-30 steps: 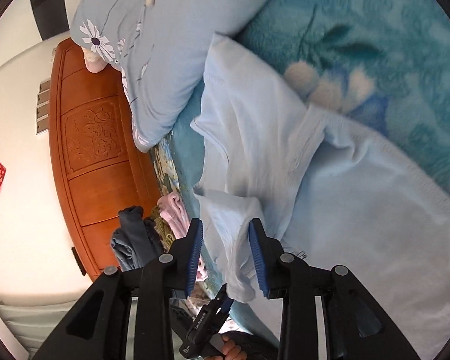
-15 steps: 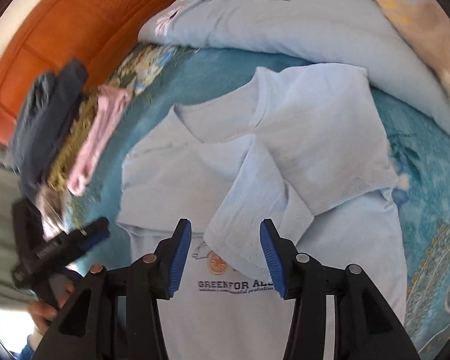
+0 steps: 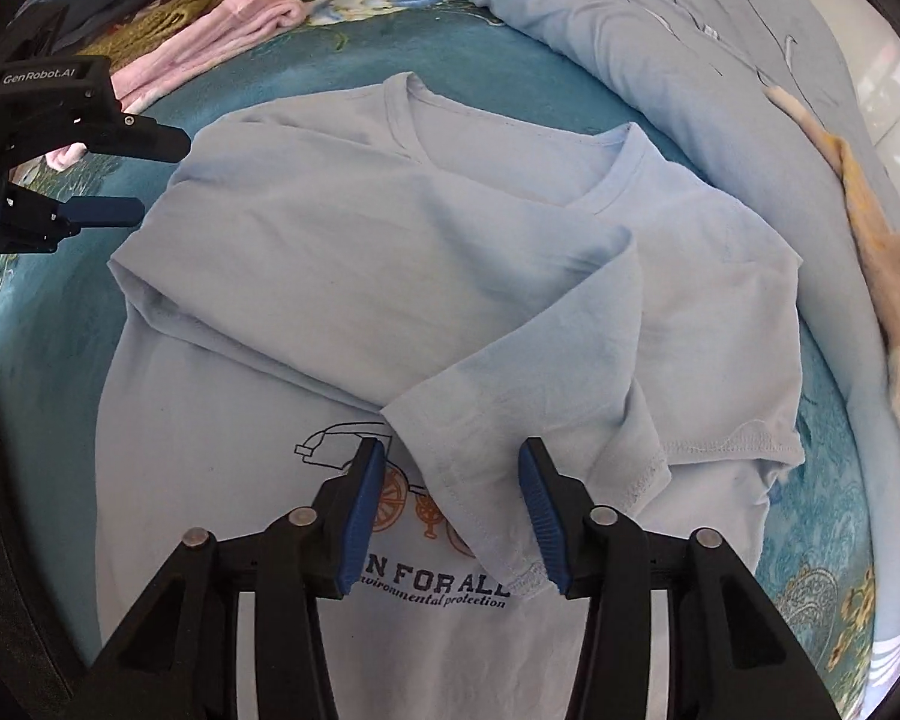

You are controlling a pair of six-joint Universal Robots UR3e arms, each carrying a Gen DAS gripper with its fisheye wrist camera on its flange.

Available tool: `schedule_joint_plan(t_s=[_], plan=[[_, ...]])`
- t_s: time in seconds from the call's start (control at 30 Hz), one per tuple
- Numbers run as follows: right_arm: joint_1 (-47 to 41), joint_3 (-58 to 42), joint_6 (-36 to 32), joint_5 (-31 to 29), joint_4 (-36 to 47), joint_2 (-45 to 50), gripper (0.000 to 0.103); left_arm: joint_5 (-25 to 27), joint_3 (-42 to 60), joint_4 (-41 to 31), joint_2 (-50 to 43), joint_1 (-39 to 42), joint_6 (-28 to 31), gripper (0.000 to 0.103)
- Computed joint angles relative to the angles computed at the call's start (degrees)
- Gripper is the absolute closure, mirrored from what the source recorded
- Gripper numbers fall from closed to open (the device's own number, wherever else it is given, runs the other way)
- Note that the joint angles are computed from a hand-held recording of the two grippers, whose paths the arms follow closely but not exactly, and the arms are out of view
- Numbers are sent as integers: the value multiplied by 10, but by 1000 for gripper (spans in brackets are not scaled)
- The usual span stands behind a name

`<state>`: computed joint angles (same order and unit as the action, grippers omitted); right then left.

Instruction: Fold clothes

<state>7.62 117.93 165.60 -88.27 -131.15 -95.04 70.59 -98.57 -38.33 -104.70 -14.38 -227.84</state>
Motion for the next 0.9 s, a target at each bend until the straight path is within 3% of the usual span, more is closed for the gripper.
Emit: schedule_joint_plan(t_s=[0.03, 0.07, 0.13, 0.17, 0.43, 0.57, 0.7, 0.77, 0.9], plan=[[-12, 0, -1, 5, 11, -5, 82, -1, -1, 11, -5, -1, 0, 53], [-24, -1, -2, 11, 22, -9, 90, -6, -3, 19, -10, 0, 1, 71], [-75, -7, -15, 61, 68, -30, 95, -6, -12, 34, -11, 0, 1, 87], [-103, -13, -24, 91, 97, -40, 95, -4, -18, 42, -10, 0, 1, 90], [-341, -121, -101, 316, 290, -93, 96, -6, -115, 118, 55, 22, 3, 95], [-355, -169, -44, 301, 215, -11, 96, -16, -156, 140, 70, 47, -9, 95], [-365, -188, -1, 274, 191, 80, 96, -17, -169, 144, 76, 56, -11, 98], [-363, -182, 20, 245, 169, 103, 96, -29, -170, 151, 73, 55, -8, 98], [-369, -170, 43, 252, 161, 114, 95, -56, -159, 157, 63, 50, -1, 92]])
